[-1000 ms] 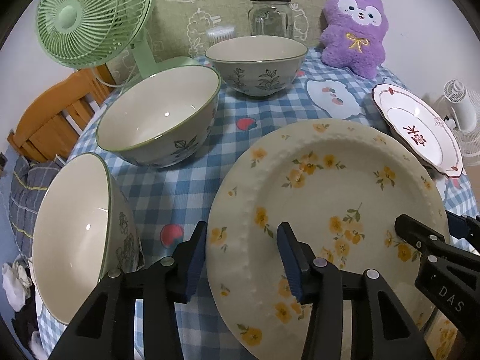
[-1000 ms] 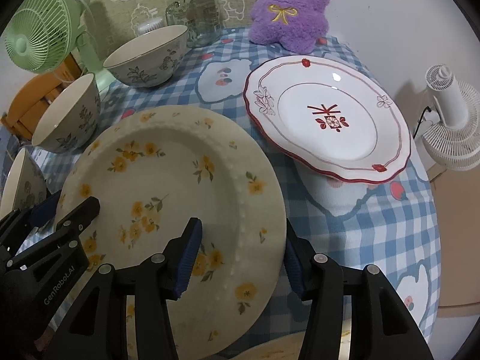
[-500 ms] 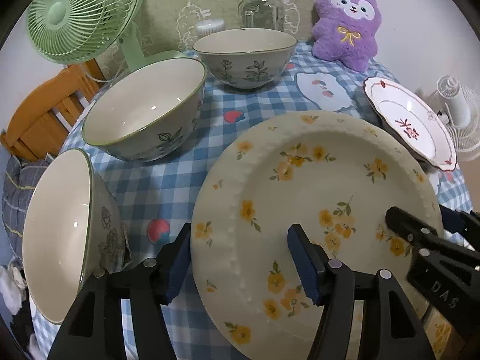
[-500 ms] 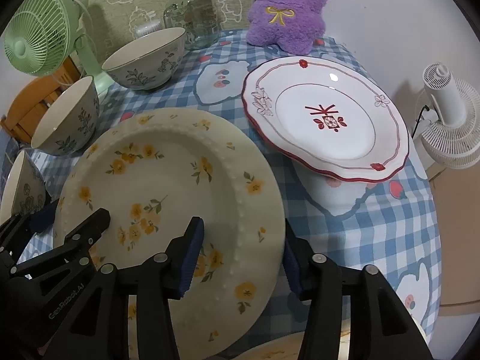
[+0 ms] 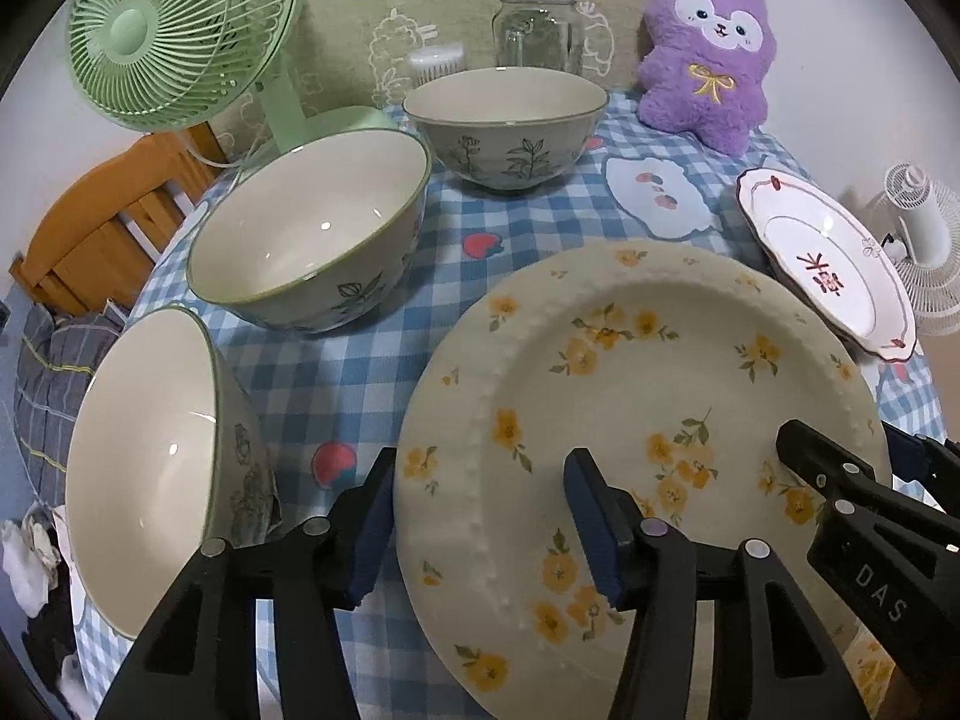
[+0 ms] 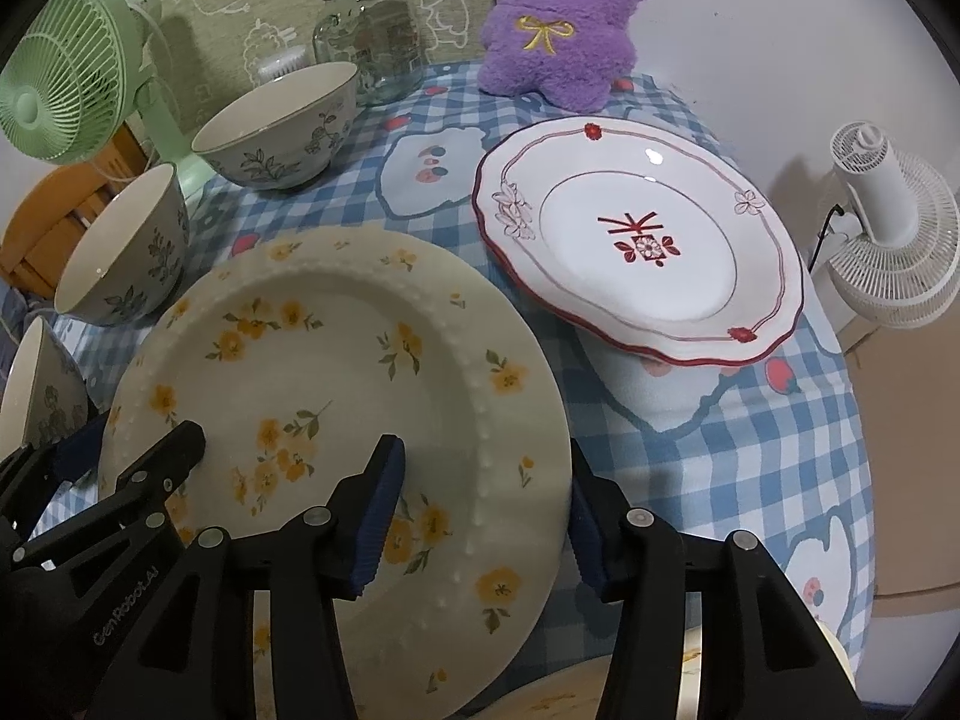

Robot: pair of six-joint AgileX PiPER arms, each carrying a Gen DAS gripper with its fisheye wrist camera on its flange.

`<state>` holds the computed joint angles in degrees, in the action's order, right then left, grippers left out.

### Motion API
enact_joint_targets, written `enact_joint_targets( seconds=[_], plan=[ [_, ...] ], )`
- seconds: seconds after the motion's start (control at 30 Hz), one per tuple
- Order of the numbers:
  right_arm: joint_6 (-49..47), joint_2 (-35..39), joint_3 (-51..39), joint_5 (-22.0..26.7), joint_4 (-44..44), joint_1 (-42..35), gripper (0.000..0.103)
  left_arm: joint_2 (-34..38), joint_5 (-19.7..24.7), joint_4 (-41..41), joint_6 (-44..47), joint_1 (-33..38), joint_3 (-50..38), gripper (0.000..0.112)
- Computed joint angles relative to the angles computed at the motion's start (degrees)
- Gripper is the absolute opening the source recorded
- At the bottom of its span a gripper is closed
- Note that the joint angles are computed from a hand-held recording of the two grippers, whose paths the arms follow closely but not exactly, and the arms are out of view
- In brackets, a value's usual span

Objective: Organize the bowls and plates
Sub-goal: 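Lift the stacked yellow-flower plates off the tablecloth with the right gripper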

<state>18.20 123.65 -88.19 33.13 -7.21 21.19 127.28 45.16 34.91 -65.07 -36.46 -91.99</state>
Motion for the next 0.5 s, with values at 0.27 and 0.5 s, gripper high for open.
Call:
enact_joint_targets(
  seconds=[0.27,0.5],
  plan=[
    [0.4,-2.5,1.7,-1.2,-0.5,0.2,0.054,-1.8,0.9,2.2,-2.2,-0.7,0.6,0.055],
    [2.0,-6.3,6.3,-3.7,-2.2,0.0,0.054,-3.6,1.4,3.8,-4.4,-2.5,1.9,0.055]
  ],
)
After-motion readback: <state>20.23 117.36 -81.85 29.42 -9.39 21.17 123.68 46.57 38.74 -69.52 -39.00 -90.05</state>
